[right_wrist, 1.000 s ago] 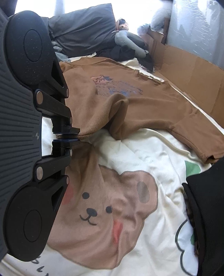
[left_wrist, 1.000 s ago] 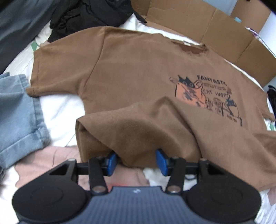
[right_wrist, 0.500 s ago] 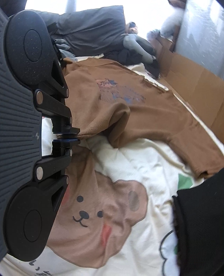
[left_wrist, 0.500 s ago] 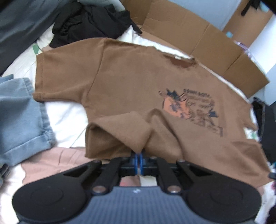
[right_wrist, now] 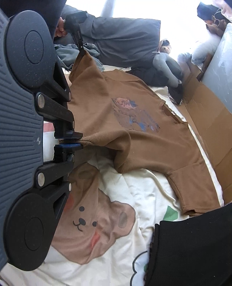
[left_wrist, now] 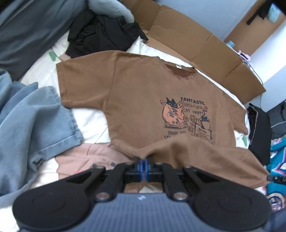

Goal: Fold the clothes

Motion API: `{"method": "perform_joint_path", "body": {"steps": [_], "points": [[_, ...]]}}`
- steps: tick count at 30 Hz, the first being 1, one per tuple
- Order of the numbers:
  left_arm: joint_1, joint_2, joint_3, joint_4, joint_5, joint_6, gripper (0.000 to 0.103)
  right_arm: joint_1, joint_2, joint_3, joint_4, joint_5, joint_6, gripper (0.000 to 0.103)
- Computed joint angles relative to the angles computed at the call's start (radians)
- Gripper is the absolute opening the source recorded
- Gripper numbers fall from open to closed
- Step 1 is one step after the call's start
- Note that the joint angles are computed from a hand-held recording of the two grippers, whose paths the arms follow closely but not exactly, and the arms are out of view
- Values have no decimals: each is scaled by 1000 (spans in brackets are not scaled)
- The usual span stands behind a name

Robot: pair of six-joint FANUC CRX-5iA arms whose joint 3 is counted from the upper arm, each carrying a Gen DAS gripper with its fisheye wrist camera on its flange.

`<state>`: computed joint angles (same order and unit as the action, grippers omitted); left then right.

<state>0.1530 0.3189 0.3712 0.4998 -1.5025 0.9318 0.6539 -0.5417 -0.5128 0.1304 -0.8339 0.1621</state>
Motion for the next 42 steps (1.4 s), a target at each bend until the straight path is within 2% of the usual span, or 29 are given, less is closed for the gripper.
{"method": "perform_joint_path", "body": {"steps": [3,9,21,24,26,28,34,42], "points": [[1,31,48,10,-34,-26,3,15,-29,-21,34,6,-42,3],[-38,85,86,-6,-6,10,3,24,-30,-67,100,31,-140,3],[-139,235,167,-43,77,83,4,-66,93,-62,157,77,-169,3],[-151,266,209,-64,67,129,16,-102,124,-44,156,80,-143,3],[-154,281,236,-76,52,160,27,-123,143,-33,143,81,-120,3],[-148,275,231,-70,44,145,37,-131,154,-28,136,81,-110,3],[-116,232,203,-91,24,79,43,-135,174,-24,132,79,-109,3],[-77,192,159,-137,-10,23,43,-122,177,-21,147,66,-132,3]]}}
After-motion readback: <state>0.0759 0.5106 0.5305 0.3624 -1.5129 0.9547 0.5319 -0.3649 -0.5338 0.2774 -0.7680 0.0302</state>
